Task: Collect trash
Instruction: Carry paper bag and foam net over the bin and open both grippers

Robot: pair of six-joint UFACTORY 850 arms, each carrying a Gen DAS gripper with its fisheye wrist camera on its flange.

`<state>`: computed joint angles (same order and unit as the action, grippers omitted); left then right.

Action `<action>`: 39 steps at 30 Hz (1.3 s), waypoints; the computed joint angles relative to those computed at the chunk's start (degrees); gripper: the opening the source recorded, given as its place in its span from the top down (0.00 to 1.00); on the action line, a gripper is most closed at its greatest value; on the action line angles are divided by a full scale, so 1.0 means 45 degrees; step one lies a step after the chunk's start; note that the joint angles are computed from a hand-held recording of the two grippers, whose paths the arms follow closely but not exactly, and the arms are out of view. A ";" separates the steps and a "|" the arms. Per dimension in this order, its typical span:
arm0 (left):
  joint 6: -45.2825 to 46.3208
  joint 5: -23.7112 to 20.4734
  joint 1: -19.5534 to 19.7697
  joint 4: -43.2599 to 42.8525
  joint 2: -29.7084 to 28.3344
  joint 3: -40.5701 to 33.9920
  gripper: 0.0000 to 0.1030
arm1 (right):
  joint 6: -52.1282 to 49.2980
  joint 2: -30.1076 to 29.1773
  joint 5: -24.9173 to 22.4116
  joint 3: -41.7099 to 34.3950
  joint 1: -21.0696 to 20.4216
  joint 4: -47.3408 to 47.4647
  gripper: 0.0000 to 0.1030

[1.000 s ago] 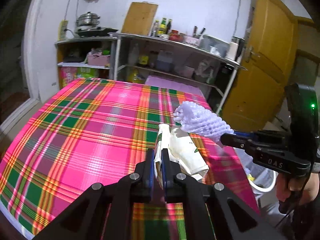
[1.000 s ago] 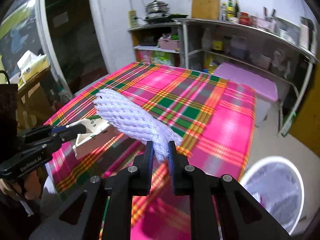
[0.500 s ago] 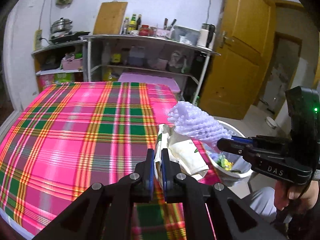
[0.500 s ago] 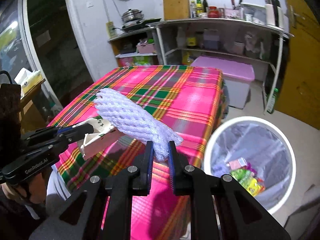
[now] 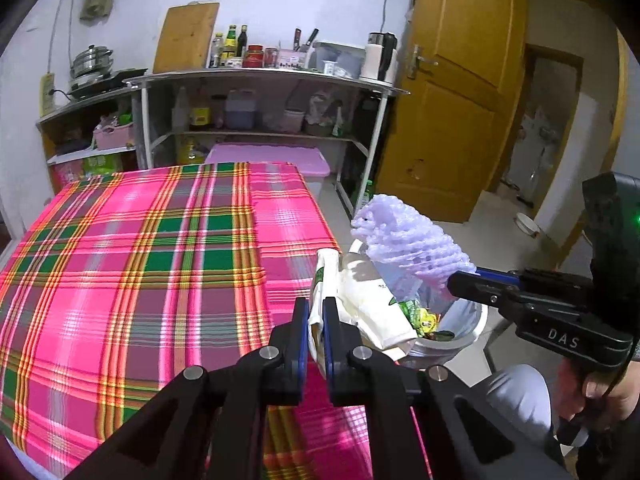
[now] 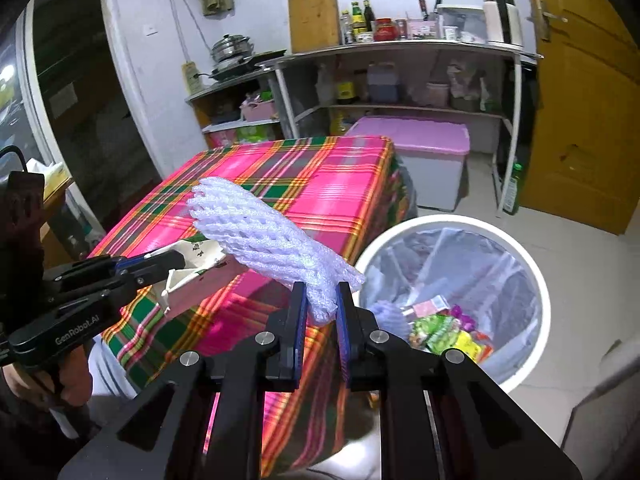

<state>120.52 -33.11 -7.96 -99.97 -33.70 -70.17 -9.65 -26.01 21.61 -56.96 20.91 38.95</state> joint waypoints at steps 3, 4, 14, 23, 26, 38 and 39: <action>-0.0033 0.0039 -0.0150 0.0105 -0.0037 -0.0056 0.94 | 0.0130 0.0108 0.0110 0.0217 -0.0102 0.0050 0.86; -0.0027 0.0047 -0.0204 0.0130 -0.0052 -0.0077 0.94 | 0.0197 0.0152 0.0152 0.0309 -0.0148 0.0045 0.86; -0.0463 0.0169 -0.0795 0.0716 -0.0443 -0.0605 0.94 | 0.0919 0.0397 0.0383 0.1008 -0.0651 0.0068 0.86; -0.1537 0.0397 -0.1499 0.1831 -0.1179 -0.1548 0.94 | 0.1596 0.0314 0.0207 0.1449 -0.1375 0.0151 0.85; -0.2033 0.0487 -0.1750 0.2308 -0.1507 -0.1920 0.94 | 0.1536 0.0210 0.0019 0.1485 -0.1596 0.0419 0.85; -0.4109 0.0944 -0.2659 0.4437 -0.2769 -0.3468 0.93 | 0.1203 -0.0417 -0.0935 0.1230 -0.2370 0.1045 0.80; -0.4339 0.0963 -0.2713 0.4631 -0.2868 -0.3601 0.93 | 0.1167 -0.0462 -0.0996 0.1192 -0.2412 0.1046 0.76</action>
